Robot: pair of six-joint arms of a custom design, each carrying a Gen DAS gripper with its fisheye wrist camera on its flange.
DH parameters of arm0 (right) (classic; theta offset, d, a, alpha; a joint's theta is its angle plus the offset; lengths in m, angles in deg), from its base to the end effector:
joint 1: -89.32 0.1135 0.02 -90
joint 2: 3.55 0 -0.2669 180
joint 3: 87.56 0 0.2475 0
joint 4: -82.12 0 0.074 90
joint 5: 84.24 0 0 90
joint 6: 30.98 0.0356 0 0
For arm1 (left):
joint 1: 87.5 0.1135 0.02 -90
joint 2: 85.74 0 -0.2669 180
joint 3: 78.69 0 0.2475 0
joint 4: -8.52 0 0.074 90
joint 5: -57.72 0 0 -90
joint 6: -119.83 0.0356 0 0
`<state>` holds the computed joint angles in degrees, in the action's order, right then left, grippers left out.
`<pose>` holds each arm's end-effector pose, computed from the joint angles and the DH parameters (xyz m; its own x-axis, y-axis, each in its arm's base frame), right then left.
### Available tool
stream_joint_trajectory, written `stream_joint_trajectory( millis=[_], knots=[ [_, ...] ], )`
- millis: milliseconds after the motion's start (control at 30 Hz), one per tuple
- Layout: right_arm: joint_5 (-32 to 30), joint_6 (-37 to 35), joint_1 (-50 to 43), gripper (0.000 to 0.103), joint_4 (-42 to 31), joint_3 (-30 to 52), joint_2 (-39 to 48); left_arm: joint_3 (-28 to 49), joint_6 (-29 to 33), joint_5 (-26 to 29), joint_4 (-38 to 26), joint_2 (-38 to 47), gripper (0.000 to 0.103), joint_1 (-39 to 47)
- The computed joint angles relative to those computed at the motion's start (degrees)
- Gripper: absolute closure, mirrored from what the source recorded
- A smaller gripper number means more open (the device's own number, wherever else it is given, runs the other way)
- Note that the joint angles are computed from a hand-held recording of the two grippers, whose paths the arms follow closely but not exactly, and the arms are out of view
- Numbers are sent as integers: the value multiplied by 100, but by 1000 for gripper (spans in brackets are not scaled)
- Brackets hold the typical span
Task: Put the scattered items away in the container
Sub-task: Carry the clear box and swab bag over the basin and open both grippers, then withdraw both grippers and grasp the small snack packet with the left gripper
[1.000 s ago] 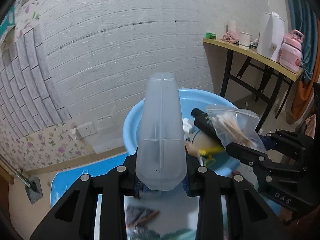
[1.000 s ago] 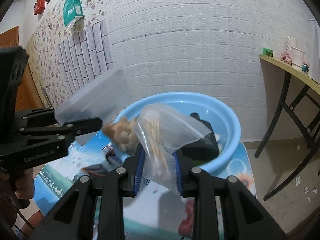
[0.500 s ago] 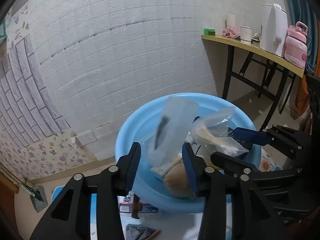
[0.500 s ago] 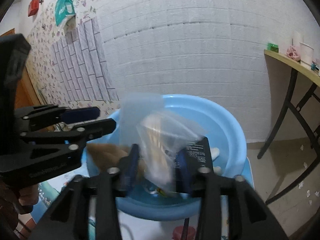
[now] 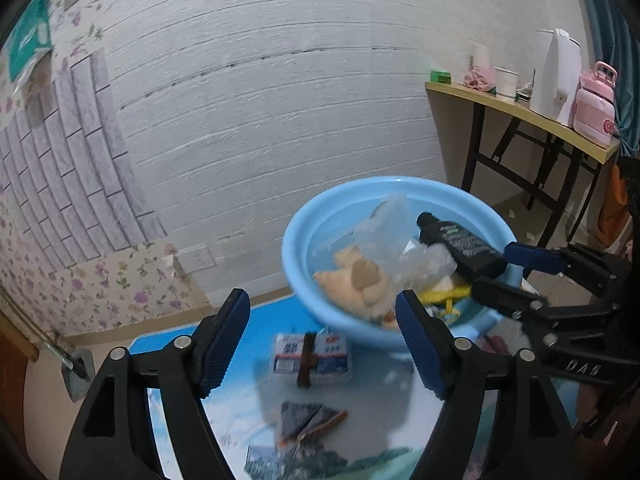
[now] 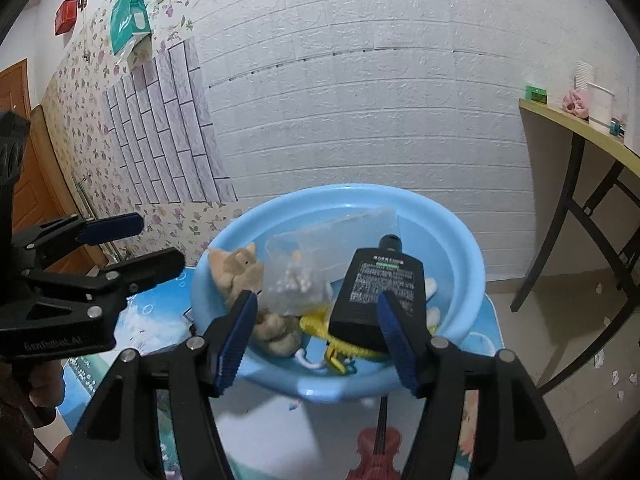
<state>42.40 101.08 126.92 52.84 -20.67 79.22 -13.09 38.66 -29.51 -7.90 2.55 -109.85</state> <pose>0.2481 0.1643 0.2378 -0.5217 0.2767 -0.8070 0.2604 0.9525 0.1582 0.3003 -0.1253 0.2157 -0.5129 0.3766 -0.7714 0.4991 0.8619 0.0890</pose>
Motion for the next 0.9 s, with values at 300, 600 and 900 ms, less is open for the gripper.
stream_joint_trajectory(
  millis=[300, 600, 900],
  knots=[
    [548, 915, 838, 41, -493, -25, -68, -1027, 8, 171, 182, -312, 27, 407],
    [290, 1416, 1128, 41, -559, 12, 375, -1303, -50, 285, 499, 309, 27, 640],
    [-143, 1288, 876, 41, -204, 33, 711, -777, -91, 409, 562, 1230, 27, 710]
  ],
)
